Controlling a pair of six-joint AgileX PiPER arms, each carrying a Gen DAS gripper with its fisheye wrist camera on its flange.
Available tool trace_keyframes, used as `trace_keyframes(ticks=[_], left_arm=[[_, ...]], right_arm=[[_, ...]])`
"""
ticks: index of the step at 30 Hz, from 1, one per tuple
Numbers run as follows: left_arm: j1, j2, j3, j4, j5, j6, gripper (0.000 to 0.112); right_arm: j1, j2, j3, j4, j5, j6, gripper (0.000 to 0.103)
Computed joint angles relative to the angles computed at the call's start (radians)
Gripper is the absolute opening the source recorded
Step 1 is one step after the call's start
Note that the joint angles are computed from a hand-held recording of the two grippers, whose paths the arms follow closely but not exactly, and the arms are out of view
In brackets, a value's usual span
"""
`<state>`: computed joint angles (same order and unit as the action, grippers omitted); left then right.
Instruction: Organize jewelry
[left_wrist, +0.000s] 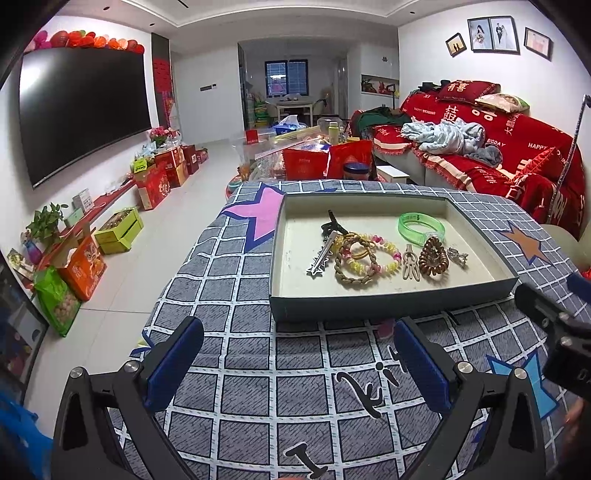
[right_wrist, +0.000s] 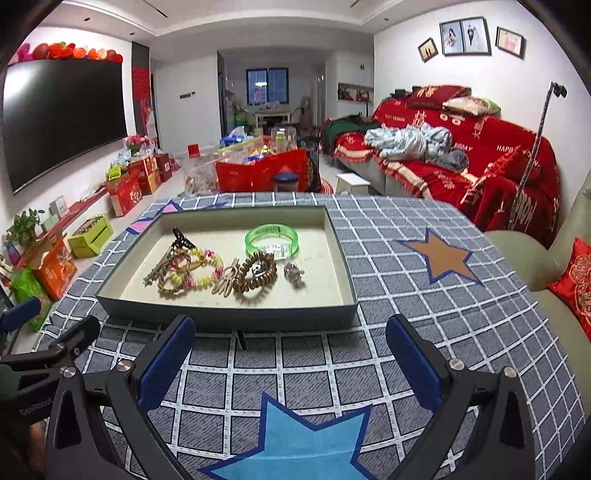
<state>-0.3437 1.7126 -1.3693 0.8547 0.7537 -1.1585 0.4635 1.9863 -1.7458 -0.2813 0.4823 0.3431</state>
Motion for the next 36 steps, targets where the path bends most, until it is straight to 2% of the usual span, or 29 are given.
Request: trace_keyframes(ticks=[16, 36], left_arm=[[-0.021, -0.014, 0.012, 0.044, 0.017, -0.048, 0.103], [-0.019, -0.014, 0.003, 0.023, 0.018, -0.028, 0.103]], right_arm=[[0.005, -0.031, 0.033, -0.038, -0.021, 0.039, 0.103], [0.001, -0.044, 0.037, -0.031, -0.025, 0.03, 0.103]])
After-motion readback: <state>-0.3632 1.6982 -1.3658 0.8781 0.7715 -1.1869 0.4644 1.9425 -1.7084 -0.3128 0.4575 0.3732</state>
